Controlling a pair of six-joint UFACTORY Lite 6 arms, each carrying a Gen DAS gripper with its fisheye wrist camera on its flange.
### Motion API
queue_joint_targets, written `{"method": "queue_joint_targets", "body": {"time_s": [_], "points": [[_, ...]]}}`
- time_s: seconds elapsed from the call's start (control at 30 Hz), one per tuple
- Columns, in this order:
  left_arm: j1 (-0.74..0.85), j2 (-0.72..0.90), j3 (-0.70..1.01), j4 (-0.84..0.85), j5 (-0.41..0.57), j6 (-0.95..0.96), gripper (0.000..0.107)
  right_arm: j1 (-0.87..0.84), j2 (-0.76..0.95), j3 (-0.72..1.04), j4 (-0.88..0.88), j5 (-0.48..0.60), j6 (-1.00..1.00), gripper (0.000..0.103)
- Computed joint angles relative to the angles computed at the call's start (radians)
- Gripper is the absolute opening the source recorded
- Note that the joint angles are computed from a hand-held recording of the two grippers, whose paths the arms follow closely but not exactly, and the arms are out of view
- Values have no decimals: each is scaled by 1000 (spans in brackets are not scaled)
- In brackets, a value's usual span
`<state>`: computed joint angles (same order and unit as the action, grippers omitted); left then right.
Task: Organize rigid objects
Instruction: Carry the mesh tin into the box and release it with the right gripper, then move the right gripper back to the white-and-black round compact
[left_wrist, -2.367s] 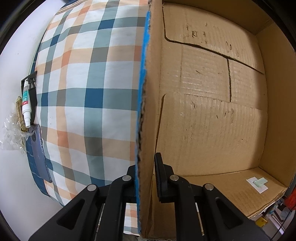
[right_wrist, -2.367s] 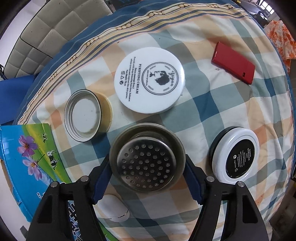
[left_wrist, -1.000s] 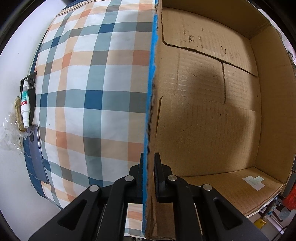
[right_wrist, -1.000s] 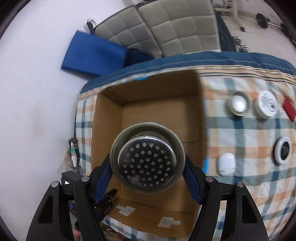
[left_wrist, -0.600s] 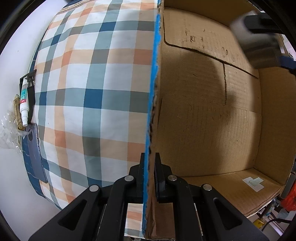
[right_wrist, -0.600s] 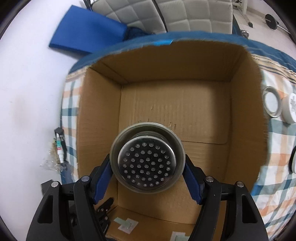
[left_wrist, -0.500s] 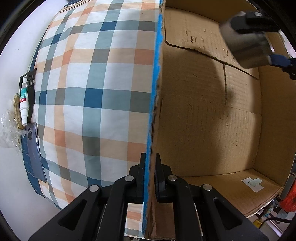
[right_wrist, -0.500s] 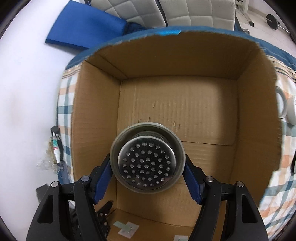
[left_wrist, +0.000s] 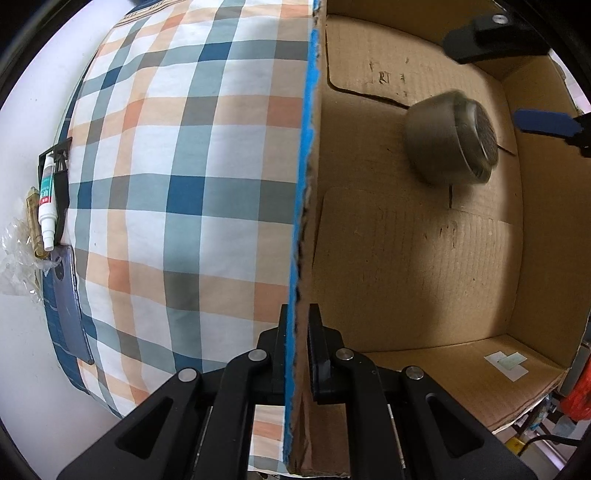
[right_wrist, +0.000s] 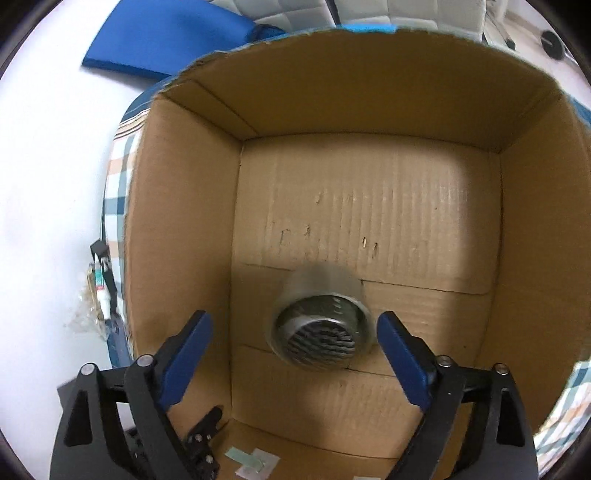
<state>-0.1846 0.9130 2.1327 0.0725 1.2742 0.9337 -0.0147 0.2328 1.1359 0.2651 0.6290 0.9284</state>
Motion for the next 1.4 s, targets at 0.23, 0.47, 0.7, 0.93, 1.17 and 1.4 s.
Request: {"method": "queue_joint_targets", "body": {"time_s": [0.23, 0.47, 0.7, 0.93, 1.17, 1.4], "points": [[-8, -63, -93, 3, -42, -1, 5, 74, -93, 31, -220, 165, 196, 103], [-19, -111, -154, 4, -66, -6, 5, 161, -220, -12, -362, 269, 441, 103], [-18, -135, -188, 3, -80, -7, 5, 231, -274, -12, -373, 377, 534, 103], [-16, -136, -189, 6, -83, -7, 5, 323, -355, -11, -395, 432, 629, 103], [-17, -131, -179, 6, -76, -15, 5, 384, -475, -61, -437, 465, 712, 103], [-14, -104, -137, 6, -56, -15, 5, 333, -911, -294, -490, 684, 832, 103]]}}
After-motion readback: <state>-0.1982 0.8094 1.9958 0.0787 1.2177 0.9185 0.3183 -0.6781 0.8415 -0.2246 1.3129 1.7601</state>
